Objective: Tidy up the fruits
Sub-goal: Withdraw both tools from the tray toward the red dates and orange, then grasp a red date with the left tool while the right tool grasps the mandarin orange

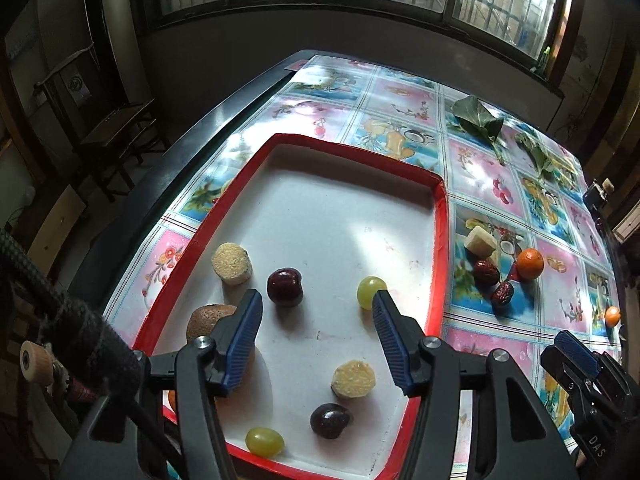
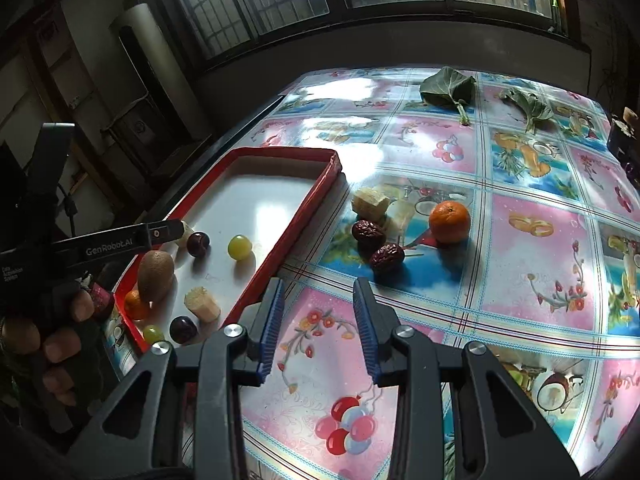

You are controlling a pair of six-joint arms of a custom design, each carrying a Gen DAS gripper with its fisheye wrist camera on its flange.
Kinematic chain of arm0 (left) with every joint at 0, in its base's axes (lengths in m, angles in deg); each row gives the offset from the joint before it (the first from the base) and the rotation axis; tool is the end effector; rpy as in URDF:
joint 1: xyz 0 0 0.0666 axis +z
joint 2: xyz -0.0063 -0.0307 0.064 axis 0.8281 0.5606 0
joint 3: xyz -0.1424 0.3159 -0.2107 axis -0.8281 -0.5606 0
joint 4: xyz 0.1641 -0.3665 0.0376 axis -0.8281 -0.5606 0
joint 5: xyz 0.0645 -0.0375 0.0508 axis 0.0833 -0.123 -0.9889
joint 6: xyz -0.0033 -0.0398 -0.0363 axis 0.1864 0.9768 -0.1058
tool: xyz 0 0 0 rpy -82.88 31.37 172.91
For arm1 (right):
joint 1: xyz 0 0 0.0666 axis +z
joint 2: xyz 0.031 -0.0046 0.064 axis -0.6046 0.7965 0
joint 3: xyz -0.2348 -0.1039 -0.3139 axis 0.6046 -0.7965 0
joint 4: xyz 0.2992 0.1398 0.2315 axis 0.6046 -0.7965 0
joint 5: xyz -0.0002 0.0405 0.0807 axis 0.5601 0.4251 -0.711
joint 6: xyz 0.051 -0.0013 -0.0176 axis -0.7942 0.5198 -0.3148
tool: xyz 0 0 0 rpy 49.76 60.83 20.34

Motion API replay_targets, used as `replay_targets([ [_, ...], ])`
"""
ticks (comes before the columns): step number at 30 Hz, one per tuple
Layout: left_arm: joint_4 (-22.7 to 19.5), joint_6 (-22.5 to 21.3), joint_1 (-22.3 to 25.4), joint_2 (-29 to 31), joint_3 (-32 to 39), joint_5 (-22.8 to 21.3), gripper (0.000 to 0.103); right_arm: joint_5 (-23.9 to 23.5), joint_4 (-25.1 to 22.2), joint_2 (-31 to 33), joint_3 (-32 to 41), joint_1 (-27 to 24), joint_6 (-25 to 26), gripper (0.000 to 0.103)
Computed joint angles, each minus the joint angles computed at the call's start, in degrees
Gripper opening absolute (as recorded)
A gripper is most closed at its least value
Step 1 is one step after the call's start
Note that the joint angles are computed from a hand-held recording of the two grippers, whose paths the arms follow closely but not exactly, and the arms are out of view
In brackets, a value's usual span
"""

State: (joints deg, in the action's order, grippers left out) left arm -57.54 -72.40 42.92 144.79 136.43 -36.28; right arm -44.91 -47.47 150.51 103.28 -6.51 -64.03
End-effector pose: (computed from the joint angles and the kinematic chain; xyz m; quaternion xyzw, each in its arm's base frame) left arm 0.6174 -0.1481 0.3871 0.1939 0.9376 -0.0817 0.2769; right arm 0.4730 0.2672 0.3642 0.1750 0.9125 0.0898 0.3586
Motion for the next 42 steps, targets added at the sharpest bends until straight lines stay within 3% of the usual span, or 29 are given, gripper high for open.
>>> replay_targets([
  [5, 0.4, -0.5, -1.8, -2.3, -2.9, 0.9, 0.058, 1.1, -0.5, -3.6, -4.4, -0.4, -3.3, 0.037],
  [23, 0.3, -3.0, -6.2, -5.7, -7.5, 2.0, 0.061, 3.0, -0.8, -8.6, -9.9, -0.4, -5.9, 0.039],
  [34, -1.3, -3.1, -7.8, -4.2, -6.8, 2.2, 0.062, 1.0, -0.6, -7.1, -9.1, -2.6, -3.6, 0.039],
  [42, -2.4, -2.2, -8.4, -1.8, -5.0, 5.9, 0.063, -1.3, -0.5, -4.6, -6.8, -5.8, -0.5, 0.043],
])
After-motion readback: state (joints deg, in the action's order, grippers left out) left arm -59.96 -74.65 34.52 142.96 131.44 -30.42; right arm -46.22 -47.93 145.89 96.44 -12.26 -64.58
